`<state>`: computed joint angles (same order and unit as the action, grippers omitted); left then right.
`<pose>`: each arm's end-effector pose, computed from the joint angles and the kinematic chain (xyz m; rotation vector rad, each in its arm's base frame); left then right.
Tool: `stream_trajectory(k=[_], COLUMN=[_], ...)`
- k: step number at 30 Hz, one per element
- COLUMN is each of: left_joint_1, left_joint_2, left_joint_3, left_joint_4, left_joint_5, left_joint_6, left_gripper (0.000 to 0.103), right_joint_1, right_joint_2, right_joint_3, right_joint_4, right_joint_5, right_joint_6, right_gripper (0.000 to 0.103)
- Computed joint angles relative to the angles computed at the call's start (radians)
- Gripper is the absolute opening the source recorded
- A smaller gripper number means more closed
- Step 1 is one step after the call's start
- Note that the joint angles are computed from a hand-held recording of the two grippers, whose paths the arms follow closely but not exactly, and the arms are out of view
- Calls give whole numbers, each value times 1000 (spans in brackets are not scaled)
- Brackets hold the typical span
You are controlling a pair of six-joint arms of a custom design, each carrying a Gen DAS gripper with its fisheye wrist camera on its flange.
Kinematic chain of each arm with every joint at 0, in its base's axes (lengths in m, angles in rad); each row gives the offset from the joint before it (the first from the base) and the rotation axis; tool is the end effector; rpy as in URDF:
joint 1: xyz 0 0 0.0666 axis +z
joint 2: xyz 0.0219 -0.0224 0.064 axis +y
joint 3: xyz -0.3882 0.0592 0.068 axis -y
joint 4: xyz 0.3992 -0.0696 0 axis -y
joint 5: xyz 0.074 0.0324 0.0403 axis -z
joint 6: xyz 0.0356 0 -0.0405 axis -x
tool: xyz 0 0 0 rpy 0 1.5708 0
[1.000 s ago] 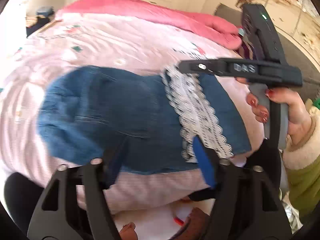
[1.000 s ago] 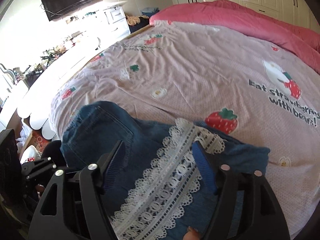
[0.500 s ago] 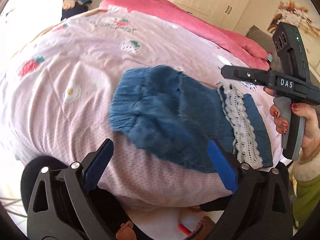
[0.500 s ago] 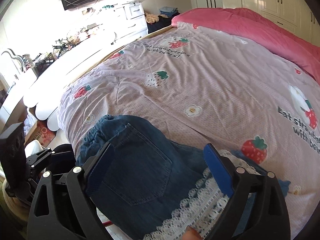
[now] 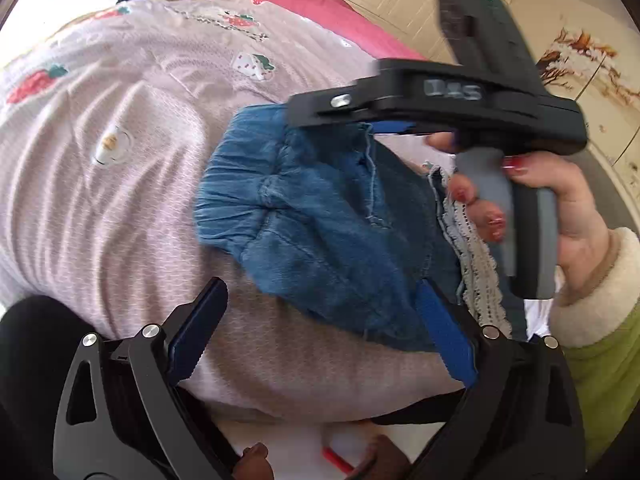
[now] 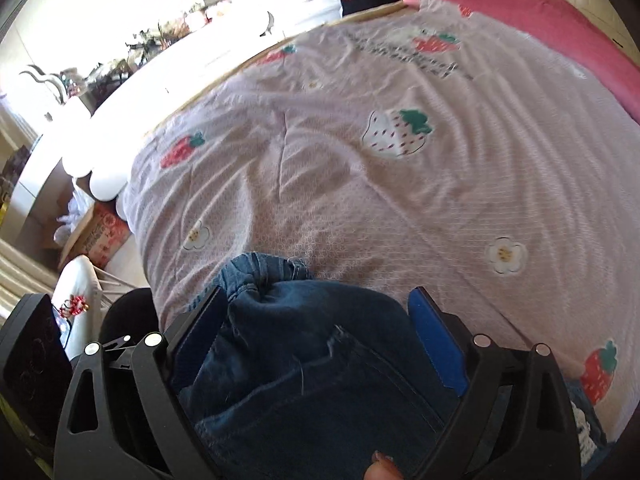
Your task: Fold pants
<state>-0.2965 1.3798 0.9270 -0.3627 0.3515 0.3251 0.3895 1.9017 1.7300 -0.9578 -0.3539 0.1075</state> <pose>0.4242 -0.1428 0.2717 0.1367 2.4365 -0.7069 0.5980 0.2584 0.3102 -0.7692 2.5911 0.5633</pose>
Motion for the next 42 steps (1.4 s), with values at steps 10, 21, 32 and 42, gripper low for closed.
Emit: stream_trajectory(k=[10, 21, 32, 42], left_joint_1=[3, 19, -161, -259], left_joint_2=[23, 97, 94, 182], left_joint_3=[-4, 54, 175, 265], left_joint_4=[64, 160, 87, 18], left_joint_5=[45, 235, 30, -9], left_joint_6=[38, 134, -51, -130], left_gripper=[81, 29, 27, 27], right_joint_1=[-52, -157, -296, -409], right_joint_2=[-66, -197, -308, -387], right_joint_3=[-74, -203, -335, -489], right_joint_4=[28, 129, 187, 254], right_joint_5=[-198, -336, -344, -350], right_joint_6=[-32, -54, -10, -41], right_gripper=[33, 33, 36, 60])
